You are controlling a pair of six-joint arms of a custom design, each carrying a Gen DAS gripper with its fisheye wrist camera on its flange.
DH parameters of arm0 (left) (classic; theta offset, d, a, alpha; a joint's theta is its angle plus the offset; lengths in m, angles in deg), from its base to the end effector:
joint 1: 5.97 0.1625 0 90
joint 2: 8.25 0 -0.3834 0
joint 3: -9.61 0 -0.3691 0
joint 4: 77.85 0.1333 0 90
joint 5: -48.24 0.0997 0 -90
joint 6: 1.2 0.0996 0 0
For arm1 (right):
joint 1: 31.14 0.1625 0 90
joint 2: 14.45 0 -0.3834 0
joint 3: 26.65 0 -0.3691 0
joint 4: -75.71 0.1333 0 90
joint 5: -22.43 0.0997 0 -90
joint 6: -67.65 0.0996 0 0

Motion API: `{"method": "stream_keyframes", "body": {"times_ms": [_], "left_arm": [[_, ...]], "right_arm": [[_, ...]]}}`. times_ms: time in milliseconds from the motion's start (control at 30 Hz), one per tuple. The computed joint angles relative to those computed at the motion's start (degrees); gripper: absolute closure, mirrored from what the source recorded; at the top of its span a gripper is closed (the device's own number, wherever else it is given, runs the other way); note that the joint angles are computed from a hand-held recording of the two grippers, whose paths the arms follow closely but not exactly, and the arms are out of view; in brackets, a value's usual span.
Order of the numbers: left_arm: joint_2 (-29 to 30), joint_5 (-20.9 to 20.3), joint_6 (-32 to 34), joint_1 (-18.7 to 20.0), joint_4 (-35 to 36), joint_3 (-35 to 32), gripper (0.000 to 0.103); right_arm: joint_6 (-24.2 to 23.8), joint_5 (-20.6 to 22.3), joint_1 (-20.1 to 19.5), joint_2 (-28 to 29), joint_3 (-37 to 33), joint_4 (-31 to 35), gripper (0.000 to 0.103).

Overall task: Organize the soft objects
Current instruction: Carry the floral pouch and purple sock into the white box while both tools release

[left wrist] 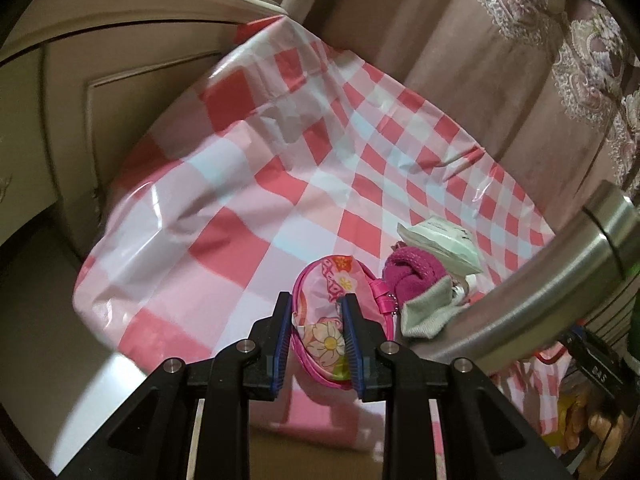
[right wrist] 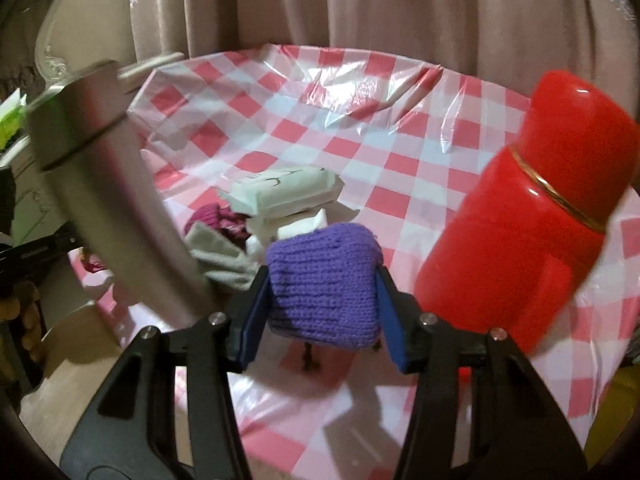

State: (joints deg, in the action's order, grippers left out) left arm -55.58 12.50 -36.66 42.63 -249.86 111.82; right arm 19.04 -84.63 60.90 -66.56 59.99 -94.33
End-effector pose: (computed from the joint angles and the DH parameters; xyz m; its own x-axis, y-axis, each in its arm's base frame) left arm -0.2279 -0.5823 0.1362 -0.8977 -0.2988 -0.3238 0.0832 0.6068 -0.7905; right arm 0.1281 -0.6732 0.2603 -0.6179 -0.4096 0.6711 -0.7388 0.5944 -0.3174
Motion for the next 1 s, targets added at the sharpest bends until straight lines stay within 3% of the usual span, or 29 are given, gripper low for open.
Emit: {"method": "stream_keyframes", "body": {"times_ms": [233, 433, 567, 1000], "left_arm": [[-3.53, -0.03, -2.90, -4.96, -0.69, 6.23, 0.077], [-2.63, -5.27, -1.67, -9.87, -1.28, 7.00, 0.077], [1.28, -10.86, 0.81, -12.12, -0.04, 3.46, 0.077], [19.70, -30.53, 12.24, -16.85, 11.06, -17.92, 0.077]], "right_arm": [[3.76, 2.02, -1.73, -10.60, 12.33, -2.62, 0.049], [6.31, 2.16, -4.03, -19.90, 21.43, -5.35, 0.049], [7.28, 1.63, -6.67, -26.17, 26.22, -5.74, 0.049], [10.75, 2.00, -18.76, -42.06, 33.61, -3.38, 0.049]]}}
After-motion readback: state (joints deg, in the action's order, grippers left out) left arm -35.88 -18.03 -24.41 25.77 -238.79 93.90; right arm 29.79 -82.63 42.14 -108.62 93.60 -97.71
